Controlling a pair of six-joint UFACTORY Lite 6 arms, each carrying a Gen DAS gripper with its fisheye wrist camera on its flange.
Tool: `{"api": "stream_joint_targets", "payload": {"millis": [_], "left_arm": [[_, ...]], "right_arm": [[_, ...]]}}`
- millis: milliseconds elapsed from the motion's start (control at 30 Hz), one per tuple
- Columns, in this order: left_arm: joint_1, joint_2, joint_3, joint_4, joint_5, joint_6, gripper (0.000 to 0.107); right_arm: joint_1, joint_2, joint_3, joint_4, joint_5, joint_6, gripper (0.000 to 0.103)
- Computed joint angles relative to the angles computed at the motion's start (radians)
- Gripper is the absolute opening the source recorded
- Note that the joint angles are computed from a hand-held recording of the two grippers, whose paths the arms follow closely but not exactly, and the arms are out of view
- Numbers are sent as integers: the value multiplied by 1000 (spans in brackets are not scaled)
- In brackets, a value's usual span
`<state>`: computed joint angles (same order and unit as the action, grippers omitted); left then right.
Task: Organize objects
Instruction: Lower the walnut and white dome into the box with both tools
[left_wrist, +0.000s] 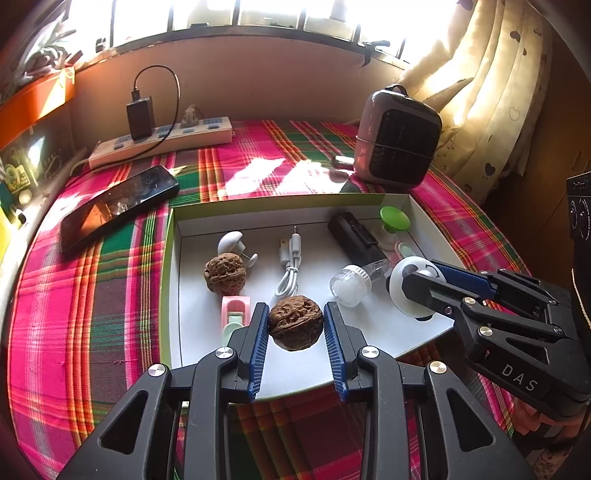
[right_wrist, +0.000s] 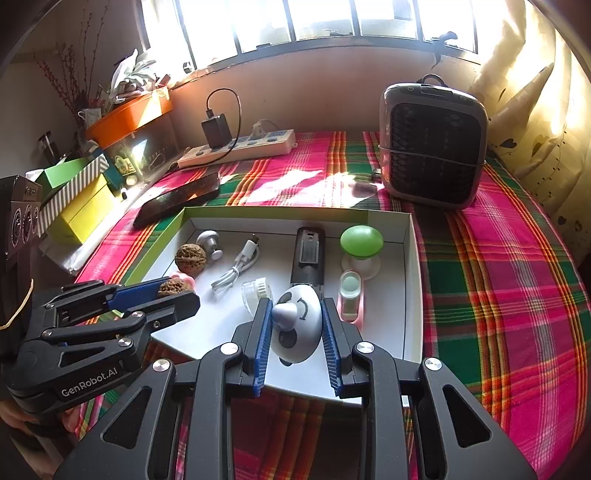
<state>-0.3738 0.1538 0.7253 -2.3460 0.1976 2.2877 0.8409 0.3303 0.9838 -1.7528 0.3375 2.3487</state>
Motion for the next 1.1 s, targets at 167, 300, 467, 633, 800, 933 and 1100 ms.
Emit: {"api": "stream_joint_targets", "payload": {"millis": [167,300,467,633,800,933,1100], "left_arm": [[-11,24,13,-58,-5,56,28],[-18,46,27,-74,-11,68,28],[-22,69,38,-113,-14,108,28],[-26,77,44,-150,-17,146,28],[-31,85,50,-222,-23,216,28],[-30,93,56,-214,-25,203,28],[-26,99,59,-176,-20,163,28]], "right_arm": [[-4,14,4,-11,-9,7,27],[-8,26,7,-25,-14,22,27],[-14,36,5,-48,-21,47,27],[-16,42,4,-66,-24,64,27],[-19,48,3,-84,-28,82,27],[-19,49,1,-92,-27,91,27],[-22,52,2,-110,-29,105,27]]}}
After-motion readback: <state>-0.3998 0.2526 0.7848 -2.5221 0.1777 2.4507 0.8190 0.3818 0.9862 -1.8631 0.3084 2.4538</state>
